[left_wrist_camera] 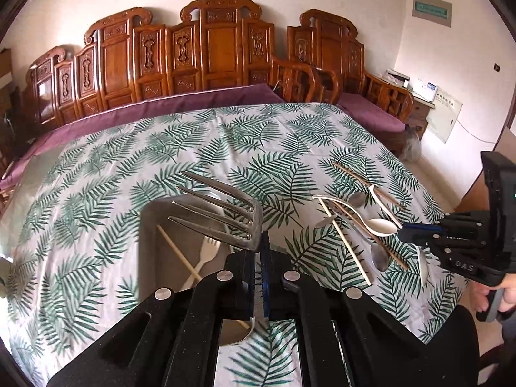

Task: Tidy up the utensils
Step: 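Carry the metal fork into the tray and open the left tool while the right holds the spoon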

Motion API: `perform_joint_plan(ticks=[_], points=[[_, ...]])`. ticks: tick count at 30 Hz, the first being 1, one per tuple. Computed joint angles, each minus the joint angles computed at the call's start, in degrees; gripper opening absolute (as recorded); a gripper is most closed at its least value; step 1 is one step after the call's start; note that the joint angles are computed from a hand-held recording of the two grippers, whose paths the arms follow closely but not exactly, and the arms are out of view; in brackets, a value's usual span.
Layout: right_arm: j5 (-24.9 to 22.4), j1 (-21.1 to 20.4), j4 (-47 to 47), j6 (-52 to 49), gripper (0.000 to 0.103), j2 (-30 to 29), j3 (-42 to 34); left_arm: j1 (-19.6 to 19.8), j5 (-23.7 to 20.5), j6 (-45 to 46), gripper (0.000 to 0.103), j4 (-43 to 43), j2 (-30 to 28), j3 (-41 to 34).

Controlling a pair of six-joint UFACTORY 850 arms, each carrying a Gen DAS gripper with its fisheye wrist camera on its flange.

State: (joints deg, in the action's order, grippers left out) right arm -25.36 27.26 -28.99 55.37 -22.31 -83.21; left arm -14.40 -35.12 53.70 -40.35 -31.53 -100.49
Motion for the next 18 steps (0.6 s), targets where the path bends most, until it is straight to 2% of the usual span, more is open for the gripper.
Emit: perform_joint_plan(ticks=[3, 9, 18], points=[[-0.3, 0.2, 0.1, -0.3, 0.009, -0.7, -1.0, 0.9, -0.7, -1.3, 0.002, 3.3, 0.2, -1.0], [-0.5, 0.8, 1.8, -3.2, 0.009, -3.5, -4.9, 2.4, -3.1, -9.6, 0.002, 17.8, -2.5, -6.2], [-1.3, 1.7, 5.2, -7.3, 0.009, -6.7, -8.9, 2.4, -7.9, -13.1, 0.002, 27.5, -5.7, -10.4]])
